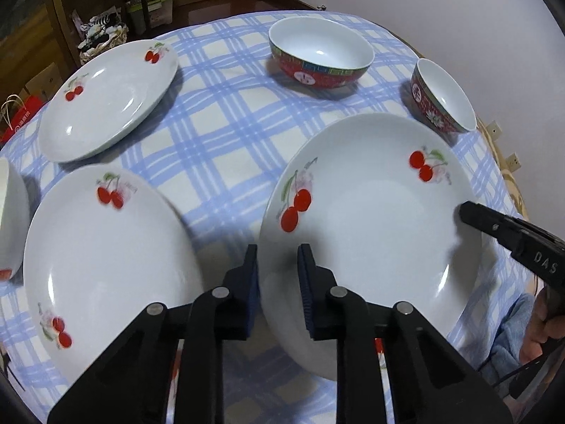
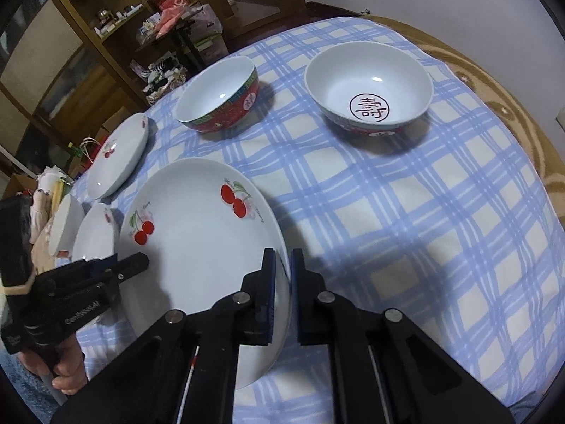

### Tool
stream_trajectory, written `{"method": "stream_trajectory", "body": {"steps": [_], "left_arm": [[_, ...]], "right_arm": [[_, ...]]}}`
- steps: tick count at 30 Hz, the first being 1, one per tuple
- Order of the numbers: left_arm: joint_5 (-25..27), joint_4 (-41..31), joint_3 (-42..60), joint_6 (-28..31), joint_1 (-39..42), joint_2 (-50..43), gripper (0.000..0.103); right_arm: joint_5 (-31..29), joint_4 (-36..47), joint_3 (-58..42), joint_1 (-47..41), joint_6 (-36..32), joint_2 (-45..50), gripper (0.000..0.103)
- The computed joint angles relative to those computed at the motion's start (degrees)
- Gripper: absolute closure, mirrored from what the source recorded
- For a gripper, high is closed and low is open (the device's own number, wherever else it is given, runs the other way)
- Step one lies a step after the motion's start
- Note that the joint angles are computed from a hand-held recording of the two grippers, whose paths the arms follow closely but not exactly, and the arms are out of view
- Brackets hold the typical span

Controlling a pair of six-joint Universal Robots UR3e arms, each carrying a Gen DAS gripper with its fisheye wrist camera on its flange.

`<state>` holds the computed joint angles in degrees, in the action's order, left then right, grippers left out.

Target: Organize plates and bowls

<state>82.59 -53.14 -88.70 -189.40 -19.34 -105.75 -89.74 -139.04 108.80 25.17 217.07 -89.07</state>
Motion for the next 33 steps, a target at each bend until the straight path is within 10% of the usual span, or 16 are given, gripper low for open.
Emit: {"method": "stream_trajectory", "body": {"steps": [33], "left_arm": [[-0.22, 2.8, -13.94, -4.39, -2.59, 10.4, 0.083]], "right_arm": [[-3.91, 9.8, -0.66, 7.53, 5.23, -3.29, 0.094]]}}
